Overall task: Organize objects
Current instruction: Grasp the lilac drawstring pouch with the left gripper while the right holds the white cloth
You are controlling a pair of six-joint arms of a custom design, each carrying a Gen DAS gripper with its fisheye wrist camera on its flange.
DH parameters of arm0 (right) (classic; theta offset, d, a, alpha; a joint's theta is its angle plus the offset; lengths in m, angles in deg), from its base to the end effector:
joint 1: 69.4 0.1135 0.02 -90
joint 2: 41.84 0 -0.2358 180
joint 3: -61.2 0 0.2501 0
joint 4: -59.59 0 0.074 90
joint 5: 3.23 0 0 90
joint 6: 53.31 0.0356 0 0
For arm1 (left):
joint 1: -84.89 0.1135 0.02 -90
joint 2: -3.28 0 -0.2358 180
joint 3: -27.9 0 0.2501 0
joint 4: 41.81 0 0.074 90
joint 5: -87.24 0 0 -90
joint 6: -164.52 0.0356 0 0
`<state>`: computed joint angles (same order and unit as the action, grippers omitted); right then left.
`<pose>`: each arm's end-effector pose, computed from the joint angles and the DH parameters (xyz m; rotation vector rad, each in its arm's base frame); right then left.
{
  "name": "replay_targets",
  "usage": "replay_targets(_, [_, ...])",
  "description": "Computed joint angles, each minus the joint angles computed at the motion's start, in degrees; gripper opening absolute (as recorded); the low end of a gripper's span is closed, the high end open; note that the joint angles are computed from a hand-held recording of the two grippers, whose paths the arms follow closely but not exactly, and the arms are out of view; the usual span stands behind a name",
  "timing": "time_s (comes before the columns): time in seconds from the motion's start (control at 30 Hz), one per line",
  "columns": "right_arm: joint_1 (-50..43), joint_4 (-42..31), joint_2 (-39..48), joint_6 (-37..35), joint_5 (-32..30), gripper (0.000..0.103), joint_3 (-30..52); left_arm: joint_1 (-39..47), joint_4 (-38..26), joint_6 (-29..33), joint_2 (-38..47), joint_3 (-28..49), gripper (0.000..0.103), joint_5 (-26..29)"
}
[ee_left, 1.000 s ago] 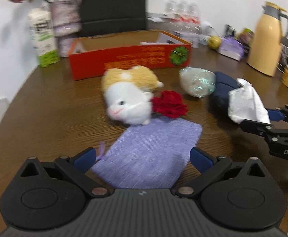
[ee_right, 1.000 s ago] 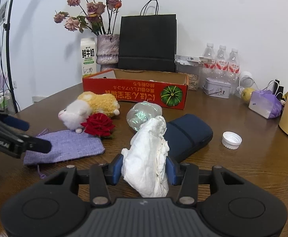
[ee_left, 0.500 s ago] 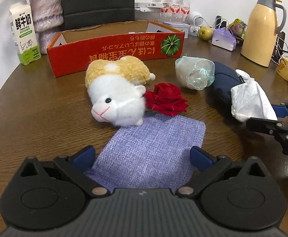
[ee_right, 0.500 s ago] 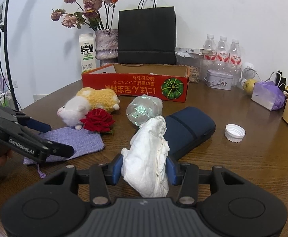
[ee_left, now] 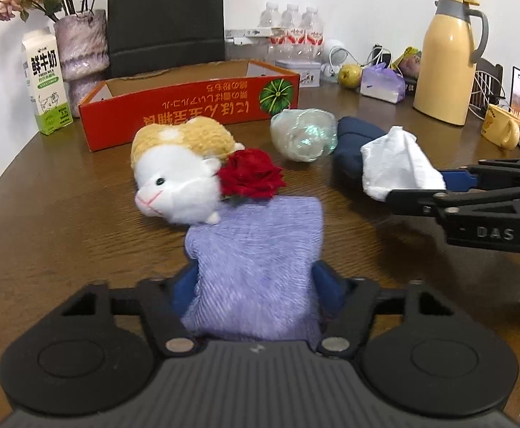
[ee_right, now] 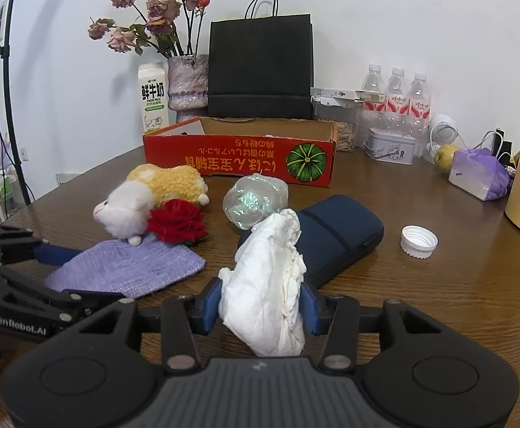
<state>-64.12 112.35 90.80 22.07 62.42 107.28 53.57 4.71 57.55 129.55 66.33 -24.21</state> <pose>0.2806 0.0407 -0.0219 -0.6038 2.0356 0.3619 0.2198 -0.1185 -0.0170 0.0887 2.2310 -0.0271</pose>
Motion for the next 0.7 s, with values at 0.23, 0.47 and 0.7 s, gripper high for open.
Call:
replay_targets(0.23, [-0.4,2.5,0.6,0.3,0.0,0.045,-0.4,-6.9,0.5,-4.4,1.1,0.0,0.019,-8.2])
replay_targets(0.47, [-0.9,8.8,2.0,0.6,-0.3,0.044,-2.2,-13.7,0.2,-9.7,0.3,-1.9,0.015,-16.2])
replay_targets(0.7, [-2.3,13.3,2.5,1.3,-2.9,0.044,-4.8,-20.4,0.3,-12.2,-5.6,-6.4,0.014,-25.4])
